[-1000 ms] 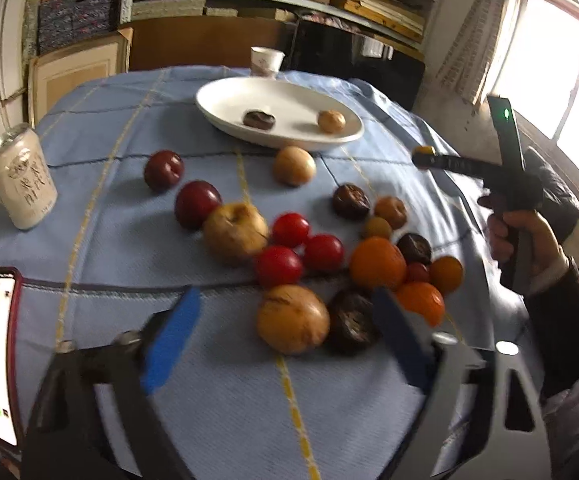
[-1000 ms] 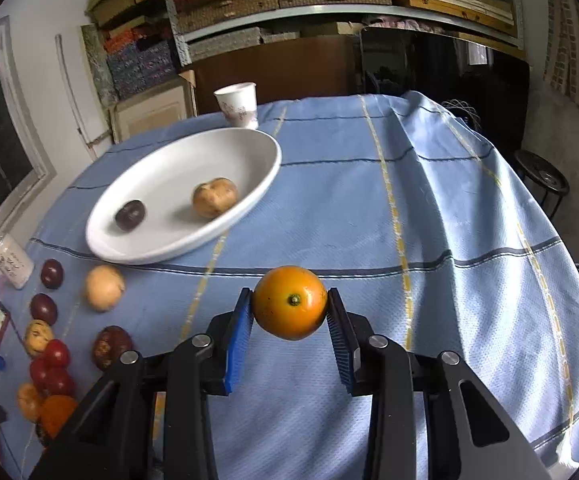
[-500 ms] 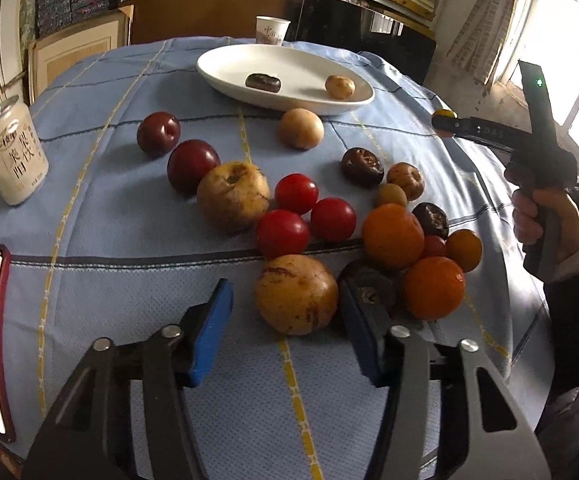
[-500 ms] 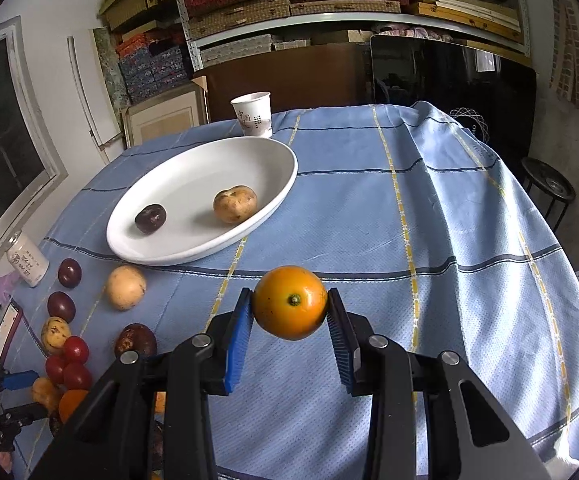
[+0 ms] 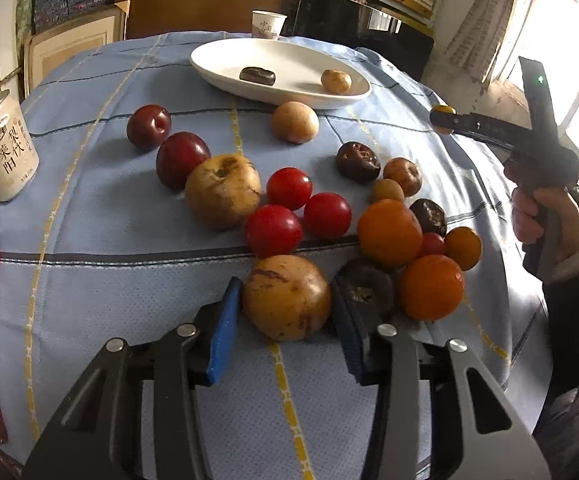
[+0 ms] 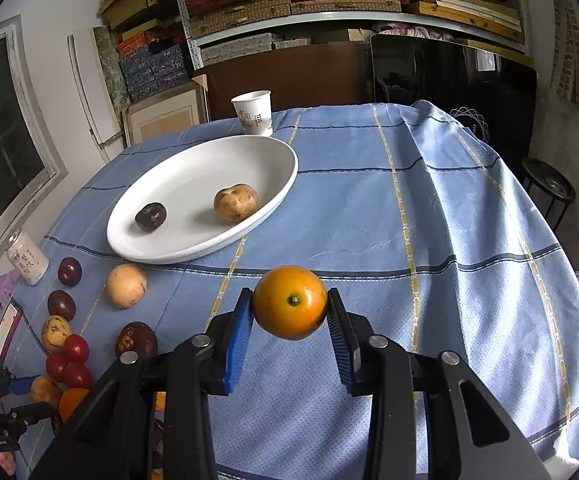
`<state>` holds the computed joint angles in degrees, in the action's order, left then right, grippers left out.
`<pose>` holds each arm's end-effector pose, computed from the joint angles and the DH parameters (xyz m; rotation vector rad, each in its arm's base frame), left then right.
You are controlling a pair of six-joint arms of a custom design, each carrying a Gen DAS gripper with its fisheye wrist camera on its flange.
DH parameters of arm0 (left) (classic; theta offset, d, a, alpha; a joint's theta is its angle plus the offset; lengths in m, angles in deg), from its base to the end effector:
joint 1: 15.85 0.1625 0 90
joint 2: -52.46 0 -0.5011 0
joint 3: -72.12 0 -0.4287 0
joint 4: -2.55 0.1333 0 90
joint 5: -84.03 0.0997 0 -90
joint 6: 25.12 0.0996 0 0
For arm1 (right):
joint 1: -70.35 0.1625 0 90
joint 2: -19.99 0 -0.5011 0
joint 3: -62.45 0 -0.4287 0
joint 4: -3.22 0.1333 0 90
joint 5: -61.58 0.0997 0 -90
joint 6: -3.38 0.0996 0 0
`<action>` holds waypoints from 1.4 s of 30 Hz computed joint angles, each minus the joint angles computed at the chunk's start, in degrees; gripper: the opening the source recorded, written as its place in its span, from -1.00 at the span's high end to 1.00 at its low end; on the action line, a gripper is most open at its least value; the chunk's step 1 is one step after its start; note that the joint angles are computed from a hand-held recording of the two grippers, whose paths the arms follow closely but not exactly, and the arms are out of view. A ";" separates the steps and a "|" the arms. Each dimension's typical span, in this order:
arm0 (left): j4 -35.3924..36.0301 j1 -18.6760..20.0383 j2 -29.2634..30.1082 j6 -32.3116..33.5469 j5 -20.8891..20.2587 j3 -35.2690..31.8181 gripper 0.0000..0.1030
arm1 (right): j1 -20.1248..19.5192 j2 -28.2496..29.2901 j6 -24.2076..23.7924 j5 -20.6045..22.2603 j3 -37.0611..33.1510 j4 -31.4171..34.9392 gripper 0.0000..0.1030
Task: Organize fruits
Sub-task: 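Grasp a small orange with the right tool while the left tool grasps a speckled pear, then carry the orange and pear over the white plate and open both tools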
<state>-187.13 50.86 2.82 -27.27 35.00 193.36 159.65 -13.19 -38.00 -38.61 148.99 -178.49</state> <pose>-0.0482 -0.6142 0.1181 0.2231 2.4357 -0.7944 0.1057 -0.8156 0.0777 0.8396 -2.4999 0.7711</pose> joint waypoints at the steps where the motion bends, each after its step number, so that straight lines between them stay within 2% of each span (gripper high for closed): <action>1: -0.03 0.27 -0.06 -0.53 -0.61 -0.13 0.14 | 0.01 0.00 -0.07 0.06 -0.02 -0.01 0.27; 3: -0.15 0.47 -0.03 -1.13 -1.02 -0.33 0.14 | 0.04 -0.06 -0.25 0.23 0.15 -0.26 0.27; 11: -0.46 -0.81 0.28 -0.73 1.71 0.67 0.16 | -0.06 -0.12 -0.54 0.49 0.41 -0.51 0.27; 18: -2.10 -1.06 -1.98 -1.79 0.04 2.27 0.16 | 0.07 -0.20 -1.33 0.72 1.02 -0.51 0.27; 25: -2.20 -2.35 -3.55 3.76 0.70 -0.82 0.16 | 0.72 -1.21 -4.65 3.61 2.98 -0.76 0.27; 31: 0.41 -2.78 -2.06 9.85 4.21 -9.26 0.16 | 3.21 -0.78 -5.77 4.38 0.10 3.54 0.27; 39: 10.53 0.36 3.10 11.72 3.27 -27.34 0.16 | 5.80 3.69 -0.54 6.57 -9.75 9.90 0.27; 42: 16.33 2.30 5.96 9.86 2.39 -34.24 0.16 | 6.08 5.86 0.33 5.58 -12.74 11.89 0.27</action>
<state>-170.80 53.15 8.78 -17.42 37.39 159.12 165.73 -7.33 -37.67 -33.03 136.25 -166.61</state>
